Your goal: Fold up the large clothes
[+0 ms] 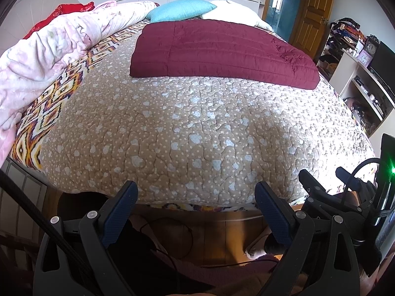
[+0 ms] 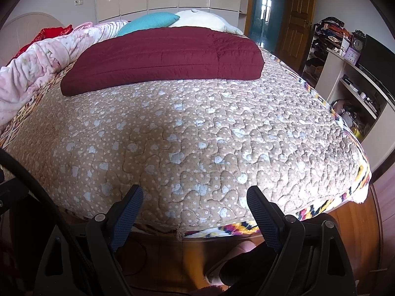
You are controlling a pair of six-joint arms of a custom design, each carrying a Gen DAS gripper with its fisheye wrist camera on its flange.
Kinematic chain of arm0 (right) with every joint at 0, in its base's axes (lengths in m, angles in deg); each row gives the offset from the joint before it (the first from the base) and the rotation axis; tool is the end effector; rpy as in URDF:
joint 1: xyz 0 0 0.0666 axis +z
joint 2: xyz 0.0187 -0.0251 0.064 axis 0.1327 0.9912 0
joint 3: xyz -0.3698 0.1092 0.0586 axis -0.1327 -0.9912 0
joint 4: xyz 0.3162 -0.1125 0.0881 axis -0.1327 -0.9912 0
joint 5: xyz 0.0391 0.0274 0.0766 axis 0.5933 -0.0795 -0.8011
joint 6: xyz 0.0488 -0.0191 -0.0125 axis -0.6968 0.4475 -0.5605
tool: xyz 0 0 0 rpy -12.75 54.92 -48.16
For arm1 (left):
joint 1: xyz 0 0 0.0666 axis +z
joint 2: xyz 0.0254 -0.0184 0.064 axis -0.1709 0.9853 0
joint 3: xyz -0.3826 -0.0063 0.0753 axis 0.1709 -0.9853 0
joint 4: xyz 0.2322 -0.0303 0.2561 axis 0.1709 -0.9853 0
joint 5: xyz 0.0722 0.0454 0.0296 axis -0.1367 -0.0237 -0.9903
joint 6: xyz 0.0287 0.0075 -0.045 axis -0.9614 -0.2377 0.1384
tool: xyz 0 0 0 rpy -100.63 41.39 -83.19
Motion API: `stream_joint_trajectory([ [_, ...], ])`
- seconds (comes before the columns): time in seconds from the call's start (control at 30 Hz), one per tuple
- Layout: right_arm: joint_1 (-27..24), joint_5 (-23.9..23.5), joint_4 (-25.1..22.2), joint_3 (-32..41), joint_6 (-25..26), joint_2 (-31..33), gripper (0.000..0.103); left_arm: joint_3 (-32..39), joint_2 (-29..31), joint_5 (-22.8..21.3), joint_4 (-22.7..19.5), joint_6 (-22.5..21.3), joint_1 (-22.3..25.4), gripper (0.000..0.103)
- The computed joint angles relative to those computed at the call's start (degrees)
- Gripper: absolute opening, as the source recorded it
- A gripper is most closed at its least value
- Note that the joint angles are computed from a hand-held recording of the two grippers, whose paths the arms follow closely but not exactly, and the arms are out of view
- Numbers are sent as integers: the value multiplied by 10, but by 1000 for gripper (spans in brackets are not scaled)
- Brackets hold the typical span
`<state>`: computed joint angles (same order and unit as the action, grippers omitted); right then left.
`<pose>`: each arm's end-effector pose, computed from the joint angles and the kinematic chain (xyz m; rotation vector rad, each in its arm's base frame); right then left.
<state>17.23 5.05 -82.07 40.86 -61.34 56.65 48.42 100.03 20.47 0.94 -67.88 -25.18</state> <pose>0.2515 0.0266 0.3836 0.7501 2.3841 -0.2603 0.5349 -0.1577 0.3811 0.8611 2.4188 -0.3467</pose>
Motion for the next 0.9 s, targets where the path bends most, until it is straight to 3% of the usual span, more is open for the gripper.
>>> stream_joint_trajectory([
  [0.2, -11, -7, 12, 2, 16, -6, 89, 11, 7, -4, 6, 2, 4, 95],
  [0.4, -63, -23, 56, 32, 63, 11, 91, 44, 30, -49, 62, 9, 0, 95],
  [0.63, -82, -38, 114, 57, 121, 67, 91, 153, 107, -71, 14, 20, -4, 95],
  [0.77, -95, -51, 128, 66, 131, 89, 91, 217, 149, -67, -30, 29, -4, 95],
  [0.9, -102, -67, 132, 74, 138, 109, 91, 249, 170, -72, -45, 39, -6, 95],
])
